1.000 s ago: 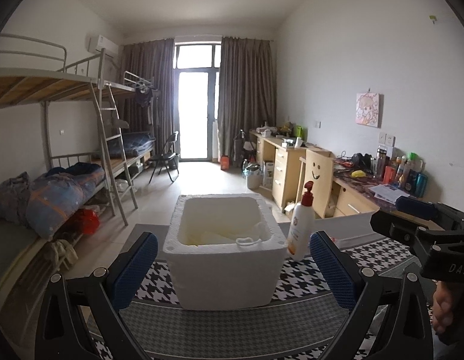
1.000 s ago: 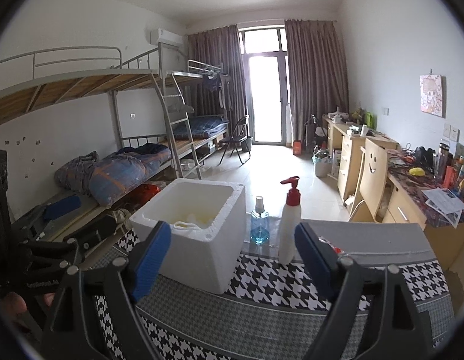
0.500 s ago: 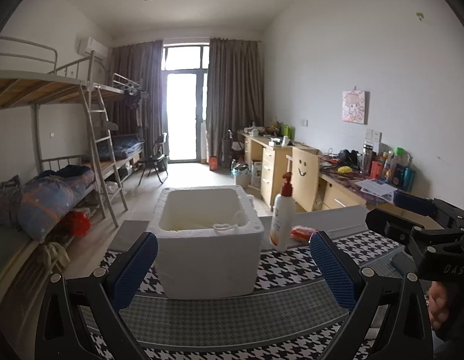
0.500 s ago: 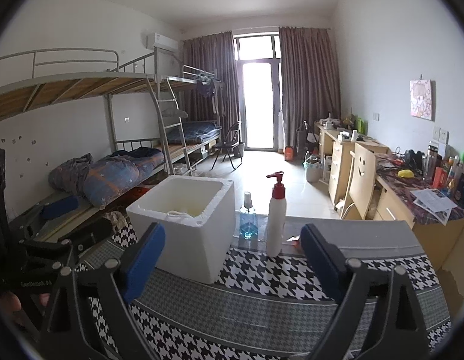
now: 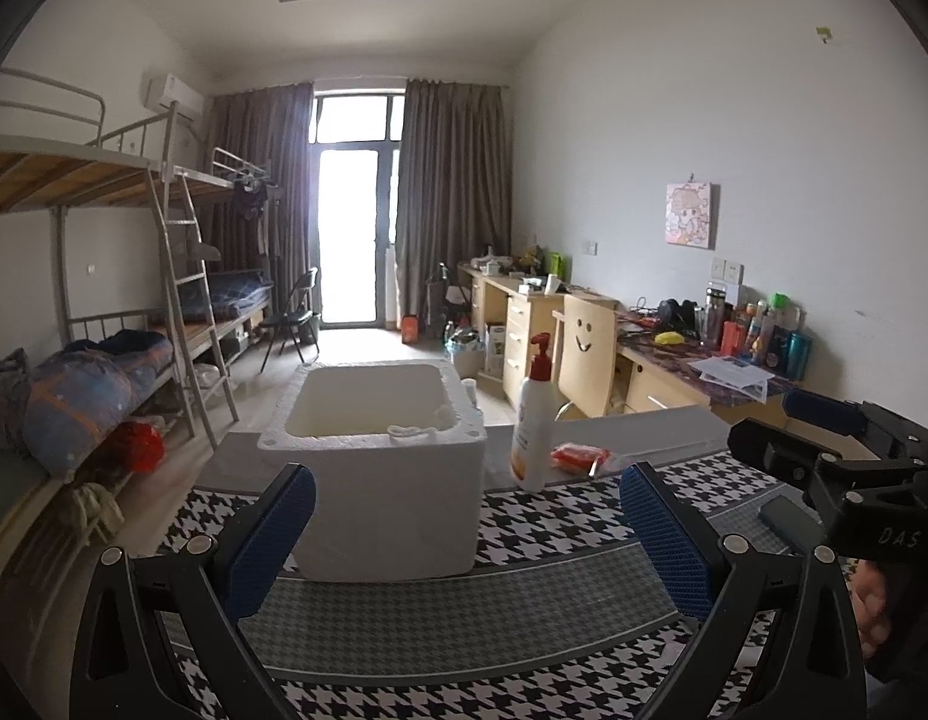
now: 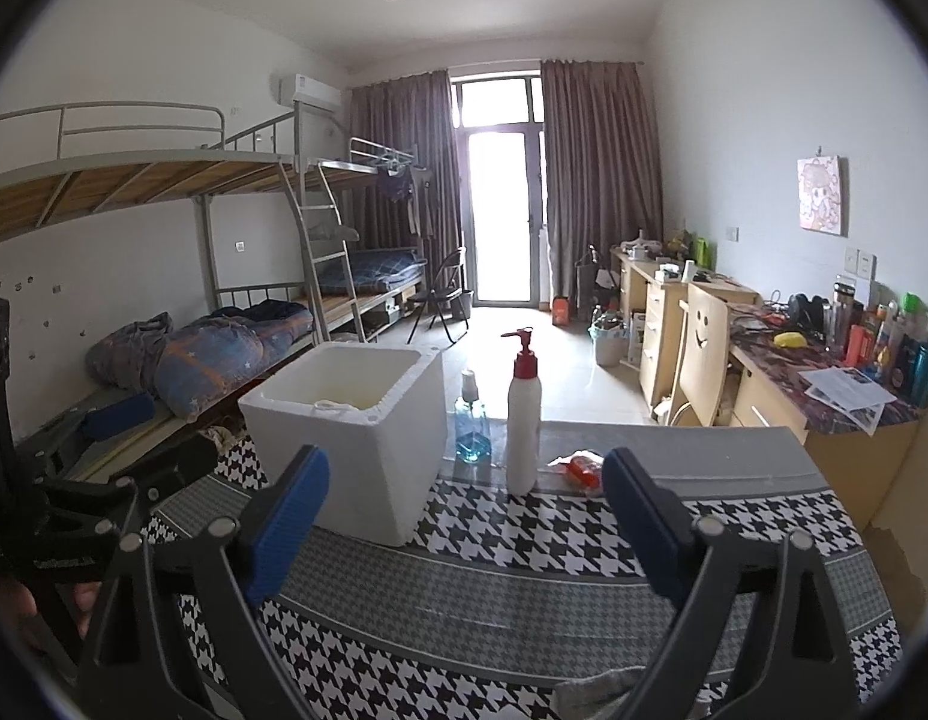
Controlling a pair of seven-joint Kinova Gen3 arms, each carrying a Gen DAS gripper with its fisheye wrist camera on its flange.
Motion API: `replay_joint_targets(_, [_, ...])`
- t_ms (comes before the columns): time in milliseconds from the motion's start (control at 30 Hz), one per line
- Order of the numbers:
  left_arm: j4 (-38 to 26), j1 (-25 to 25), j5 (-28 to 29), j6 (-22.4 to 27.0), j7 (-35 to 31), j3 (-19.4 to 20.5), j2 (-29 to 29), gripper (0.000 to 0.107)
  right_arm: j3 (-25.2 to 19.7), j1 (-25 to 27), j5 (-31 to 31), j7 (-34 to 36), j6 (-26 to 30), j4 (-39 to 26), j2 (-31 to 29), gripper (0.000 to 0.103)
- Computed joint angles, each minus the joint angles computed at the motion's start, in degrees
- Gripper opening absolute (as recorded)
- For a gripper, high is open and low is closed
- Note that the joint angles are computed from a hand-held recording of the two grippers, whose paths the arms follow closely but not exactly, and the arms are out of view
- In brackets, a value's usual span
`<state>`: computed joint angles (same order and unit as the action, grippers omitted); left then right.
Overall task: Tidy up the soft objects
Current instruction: 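Lower both tools toward the grey sock and white tube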
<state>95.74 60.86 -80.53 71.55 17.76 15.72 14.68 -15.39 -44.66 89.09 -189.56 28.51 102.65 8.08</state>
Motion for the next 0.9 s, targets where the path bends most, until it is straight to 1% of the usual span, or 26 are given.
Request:
replay_joint_targets(167, [0.48,0.45,-0.77,-0.38,1.43,-0.09,0.69,0.102,-0.57,-0.56,1.88,-2.42,2.33,1.87,-0.60,0.094])
replay_joint_targets(267, [0.76,0.57,-1.03,-0.71,2.81,-0.28,1.12,0.102,-0.83,-0.23,2.79,-4.39,2.78,2.95,-0.92,0.094])
replay_joint_targets(400, [0.65,0.50,-0.47,-1.42,3.24,-0.58,1.98,0.102,-1.40,-0.69,2.58,-4.67,5.43,3.77,-0.80,0.094])
replay_joint_targets(600, [1.26,0.74,-0.84,-4.08,3.21,-1.11,2.59,0.102,-1.63,-0.45,3.19,-7.69,6.36,5.77,-1.24,0.094])
replay_joint_targets(667, [1.38,0.41,-0.48,-5.78,3.22,-1.04,2.53,0.102,-1.70,-0.29,3.59,-8.65,6.66,6.42,-1.33,0.094])
replay_joint_targets(800, [0.94,0.96,-0.86,-6.88,2.60,-1.24,3.31,0.102,-1.74,0.21,2.77,-9.14,7.10,7.37,-1.55,0.094])
replay_joint_targets(900, [0.74,0.92,-0.66,-8.87,1.83,-1.41,3.51,0.102,-1.74,0.53,2.80,-9.65,6.93,7.93,-1.84,0.094])
